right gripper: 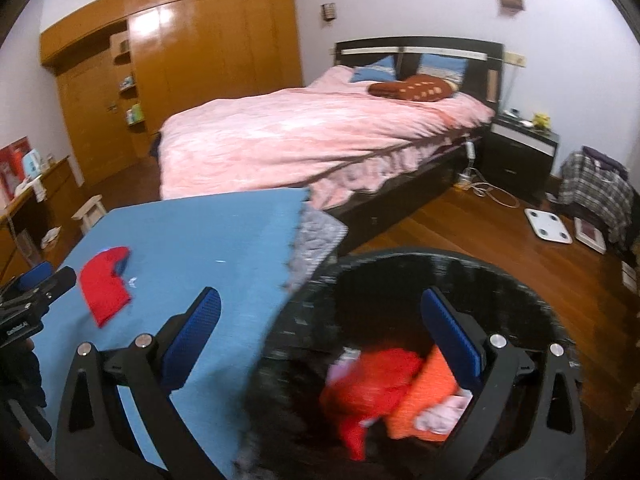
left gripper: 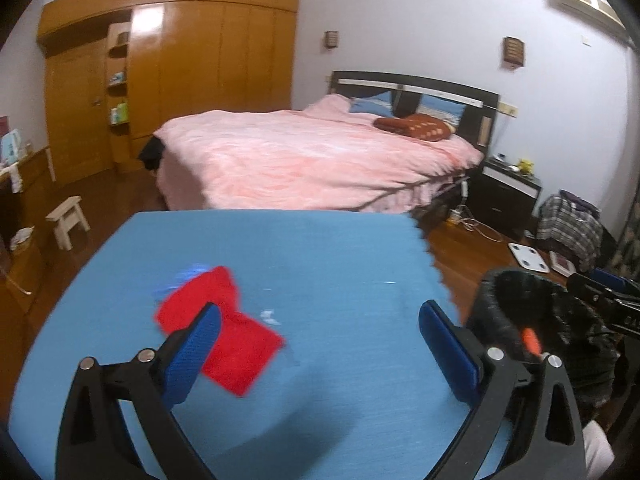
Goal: Collect trash
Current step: 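Move both open tools back toward the red cloth and blue bag, then close the right tool on the red cloth and lift it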
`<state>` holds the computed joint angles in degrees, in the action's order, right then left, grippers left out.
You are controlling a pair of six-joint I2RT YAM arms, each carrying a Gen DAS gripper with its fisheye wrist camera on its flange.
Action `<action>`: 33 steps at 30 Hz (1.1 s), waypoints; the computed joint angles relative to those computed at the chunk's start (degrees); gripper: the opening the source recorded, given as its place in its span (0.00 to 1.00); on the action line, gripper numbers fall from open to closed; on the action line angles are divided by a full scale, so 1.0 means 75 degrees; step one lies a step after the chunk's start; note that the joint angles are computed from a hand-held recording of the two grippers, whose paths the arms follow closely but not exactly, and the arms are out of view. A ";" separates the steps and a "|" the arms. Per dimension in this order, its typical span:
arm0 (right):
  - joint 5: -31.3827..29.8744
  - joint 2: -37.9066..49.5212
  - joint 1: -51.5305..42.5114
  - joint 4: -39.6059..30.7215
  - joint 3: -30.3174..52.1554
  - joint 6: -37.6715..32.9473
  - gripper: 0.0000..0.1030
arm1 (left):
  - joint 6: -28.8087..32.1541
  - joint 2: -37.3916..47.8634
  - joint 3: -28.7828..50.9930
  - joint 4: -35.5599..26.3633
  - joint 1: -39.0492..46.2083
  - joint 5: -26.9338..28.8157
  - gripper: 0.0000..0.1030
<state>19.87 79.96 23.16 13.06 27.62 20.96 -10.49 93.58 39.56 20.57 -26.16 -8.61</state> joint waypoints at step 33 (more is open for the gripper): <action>-0.0720 0.7370 0.2582 -0.1293 0.7992 -0.0310 0.95 | 0.1376 0.1789 -0.0054 0.1227 0.4325 0.1949 0.94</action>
